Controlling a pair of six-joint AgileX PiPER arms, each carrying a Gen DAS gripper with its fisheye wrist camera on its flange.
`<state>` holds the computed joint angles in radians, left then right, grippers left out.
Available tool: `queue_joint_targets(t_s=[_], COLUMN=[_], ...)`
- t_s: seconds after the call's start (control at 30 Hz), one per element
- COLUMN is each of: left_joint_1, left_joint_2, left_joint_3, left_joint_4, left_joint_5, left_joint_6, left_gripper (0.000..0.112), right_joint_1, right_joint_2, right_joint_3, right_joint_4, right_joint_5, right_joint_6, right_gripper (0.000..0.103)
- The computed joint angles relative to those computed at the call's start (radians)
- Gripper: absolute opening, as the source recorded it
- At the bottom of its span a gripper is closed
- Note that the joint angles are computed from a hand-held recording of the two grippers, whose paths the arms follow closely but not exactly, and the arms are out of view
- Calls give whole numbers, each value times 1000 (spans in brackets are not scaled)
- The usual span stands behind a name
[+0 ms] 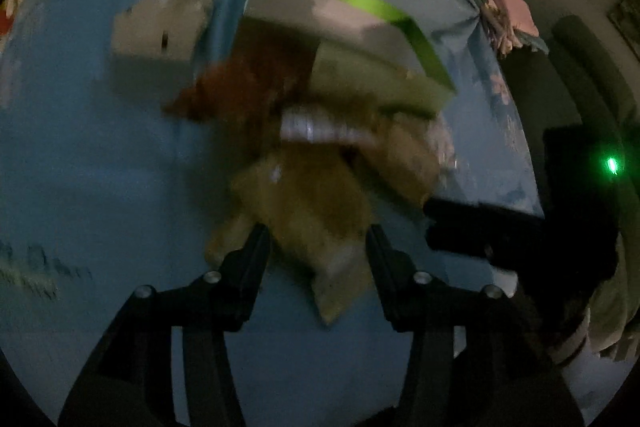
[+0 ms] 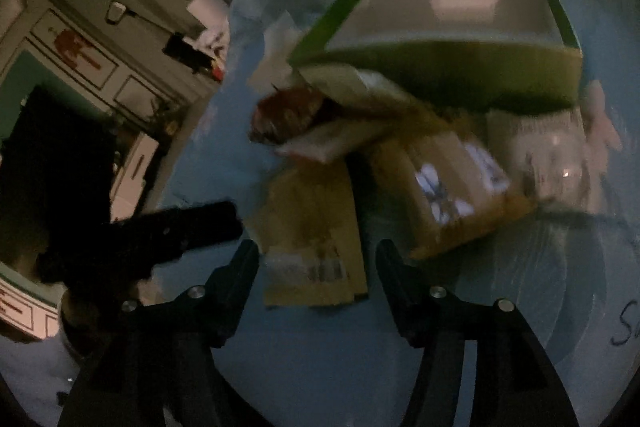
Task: Organize snacks
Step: 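Lift the beige packet with the right gripper and carry it over the box, then lower the beige packet into the green-rimmed box and open the right gripper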
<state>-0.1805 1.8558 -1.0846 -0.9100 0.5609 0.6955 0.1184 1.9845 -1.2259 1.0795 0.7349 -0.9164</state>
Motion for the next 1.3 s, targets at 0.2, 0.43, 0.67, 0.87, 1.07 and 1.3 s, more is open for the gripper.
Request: queue_joint_targets(t_s=[0.2, 0.43, 0.67, 0.87, 1.07, 1.3], left_joint_1=[-70, -87, -95, -121, -148, -159], left_joint_2=[-16, 51, -12, -175, -254, -48], left_joint_3=[67, 49, 116, 204, 130, -245], left_joint_4=[-75, -55, -93, -110, -57, 154], left_joint_5=[-40, -54, -86, -64, -70, -58], left_joint_6=[52, 9, 90, 128, 102, -53], left_gripper=[49, 21, 13, 12, 12, 12], right_joint_1=[-9, 9, 25, -15, -67, -66], right_joint_2=[59, 111, 45, -136, -281, -208], right_joint_3=[-19, -34, 47, 189, 222, -12], right_joint_4=[63, 110, 143, 176, 228, 195], right_joint_5=[10, 37, 24, 106, 135, 36], right_joint_6=[-32, -58, -179, -248, -306, -232], right_gripper=[62, 57, 5, 5, 5, 5])
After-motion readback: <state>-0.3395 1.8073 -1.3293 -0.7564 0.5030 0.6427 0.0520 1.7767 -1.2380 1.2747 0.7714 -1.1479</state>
